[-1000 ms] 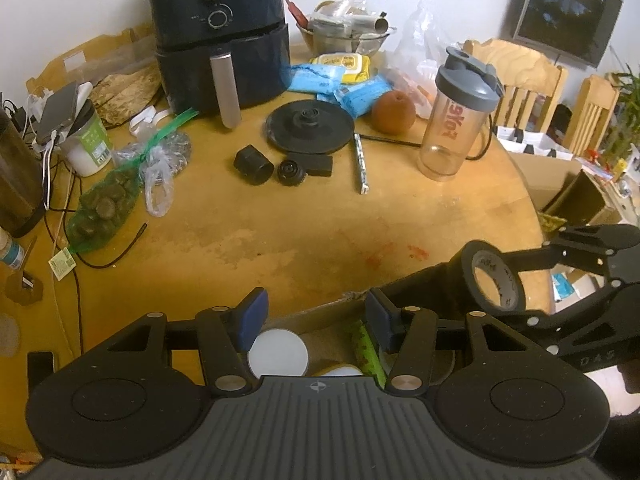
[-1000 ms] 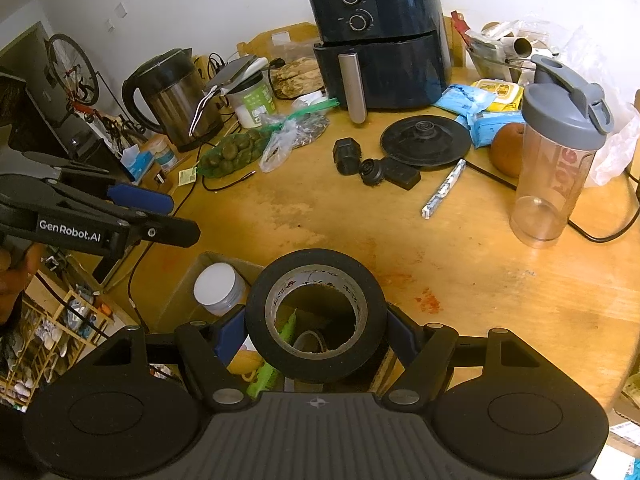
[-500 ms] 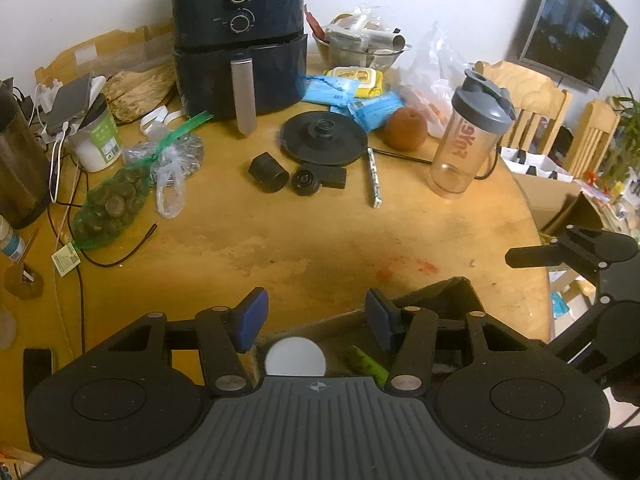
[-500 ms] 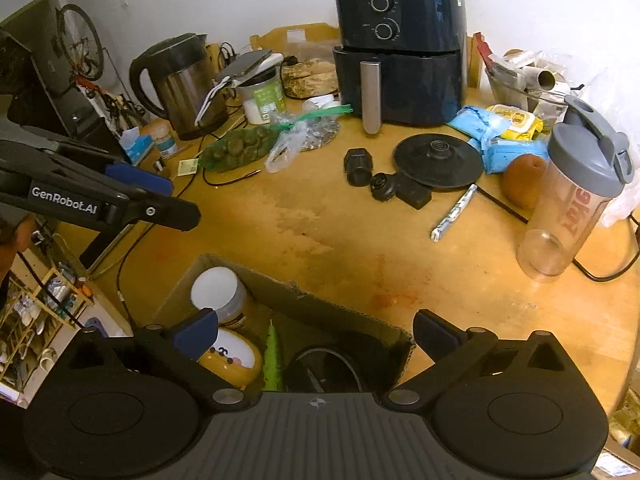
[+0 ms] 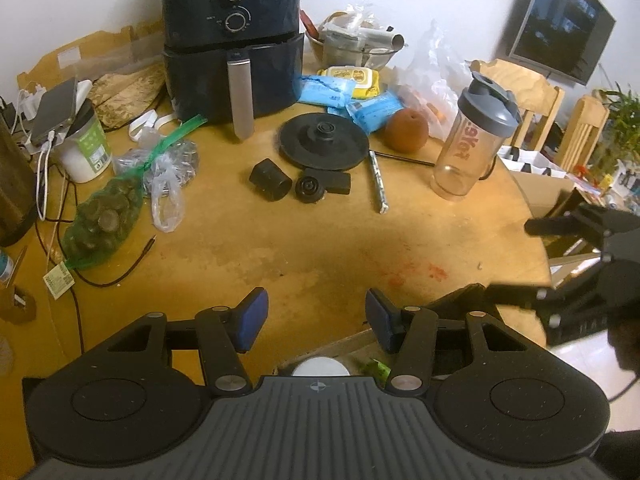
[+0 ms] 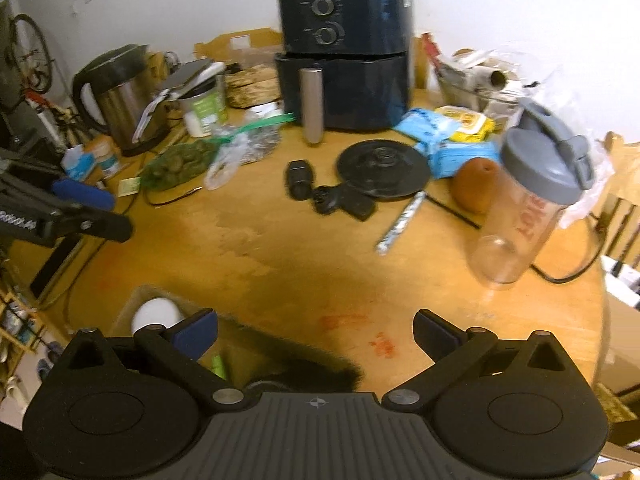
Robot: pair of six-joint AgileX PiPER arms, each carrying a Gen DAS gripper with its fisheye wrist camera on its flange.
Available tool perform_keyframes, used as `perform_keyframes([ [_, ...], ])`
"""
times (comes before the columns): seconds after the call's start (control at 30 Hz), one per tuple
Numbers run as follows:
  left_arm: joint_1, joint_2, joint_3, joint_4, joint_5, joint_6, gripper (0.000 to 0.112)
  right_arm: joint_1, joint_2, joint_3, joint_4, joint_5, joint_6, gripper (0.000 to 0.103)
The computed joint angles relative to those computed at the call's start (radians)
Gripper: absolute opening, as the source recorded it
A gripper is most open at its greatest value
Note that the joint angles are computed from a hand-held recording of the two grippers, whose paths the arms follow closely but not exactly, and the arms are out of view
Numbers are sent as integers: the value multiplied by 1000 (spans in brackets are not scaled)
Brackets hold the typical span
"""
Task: Organize objects
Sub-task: 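Open the left tool to drop the tube into the box while the right tool holds the tape roll above, then open the right tool to drop the black tape roll into the box, then close the right tool on the marble-patterned stick while the left tool moves toward the black parts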
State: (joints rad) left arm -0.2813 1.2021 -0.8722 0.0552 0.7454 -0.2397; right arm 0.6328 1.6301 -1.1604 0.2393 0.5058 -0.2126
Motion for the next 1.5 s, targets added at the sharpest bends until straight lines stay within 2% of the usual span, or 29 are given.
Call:
perform_keyframes([
  [0.23,41,31,-2,-64,-17,73,53,-66,67,-86,-18,30,-16,103],
  [0.5,81,43,-2,-79,5,60,53,-99,210,-206,48,-1,-103,103],
  [0.83,110,59,15,-72,30,-35,53,-85,415,-415,66,24,-144,103],
  [1.2,86,82,-3,-30,51,-142,53,-78,602,-619,-5,54,-54,102],
  [1.5,73,63,15,2,73,-221,53,-54,733,-763,-169,45,101,79],
])
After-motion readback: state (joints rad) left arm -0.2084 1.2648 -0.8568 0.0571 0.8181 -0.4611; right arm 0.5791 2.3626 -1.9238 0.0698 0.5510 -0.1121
